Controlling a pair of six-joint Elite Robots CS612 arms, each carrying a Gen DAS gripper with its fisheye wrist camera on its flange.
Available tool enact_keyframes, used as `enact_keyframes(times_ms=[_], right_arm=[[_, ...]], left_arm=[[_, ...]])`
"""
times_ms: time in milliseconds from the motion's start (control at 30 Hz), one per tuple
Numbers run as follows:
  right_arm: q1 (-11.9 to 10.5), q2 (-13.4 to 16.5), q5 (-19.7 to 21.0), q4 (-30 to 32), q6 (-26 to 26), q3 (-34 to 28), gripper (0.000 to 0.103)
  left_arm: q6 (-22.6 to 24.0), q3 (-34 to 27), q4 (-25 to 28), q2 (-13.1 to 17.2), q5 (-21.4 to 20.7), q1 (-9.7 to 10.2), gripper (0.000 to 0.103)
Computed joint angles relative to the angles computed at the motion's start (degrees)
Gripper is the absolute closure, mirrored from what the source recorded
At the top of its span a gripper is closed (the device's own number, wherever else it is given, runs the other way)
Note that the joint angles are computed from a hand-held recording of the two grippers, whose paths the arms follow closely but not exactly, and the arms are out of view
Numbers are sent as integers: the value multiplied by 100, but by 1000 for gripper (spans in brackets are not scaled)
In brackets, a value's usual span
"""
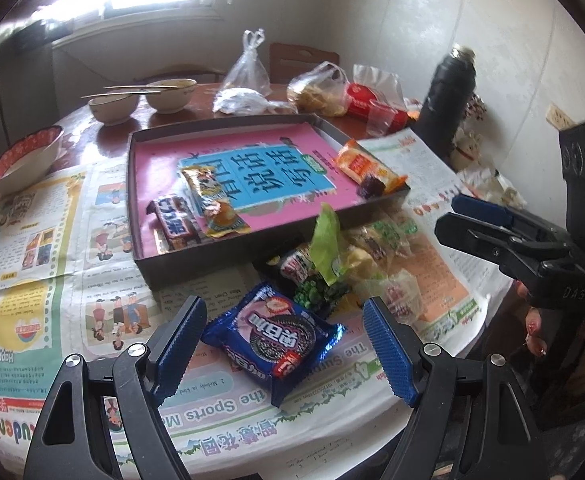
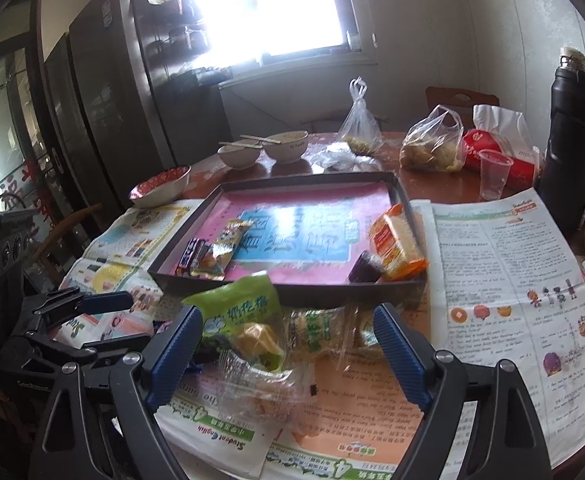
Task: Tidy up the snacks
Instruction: 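Grasp the blue cookie pack with the left tool while the right tool grasps the bagged bread roll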
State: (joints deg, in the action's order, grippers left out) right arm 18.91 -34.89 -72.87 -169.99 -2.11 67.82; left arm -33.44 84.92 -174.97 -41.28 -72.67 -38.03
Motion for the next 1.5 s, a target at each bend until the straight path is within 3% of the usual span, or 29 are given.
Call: enact_keyframes(times_ms=[467,733,1500], right_arm=[[-6,-26,-7,469,-93,155,16],[25,11,60,729,-228,109,16],[117,172,-200,1114,-276,-100,18]], left_arm=[[870,-109,165,128,-247,24,21],[844,-142,118,200,-474,108,21],[850,-297,241,326,-474,139,21]])
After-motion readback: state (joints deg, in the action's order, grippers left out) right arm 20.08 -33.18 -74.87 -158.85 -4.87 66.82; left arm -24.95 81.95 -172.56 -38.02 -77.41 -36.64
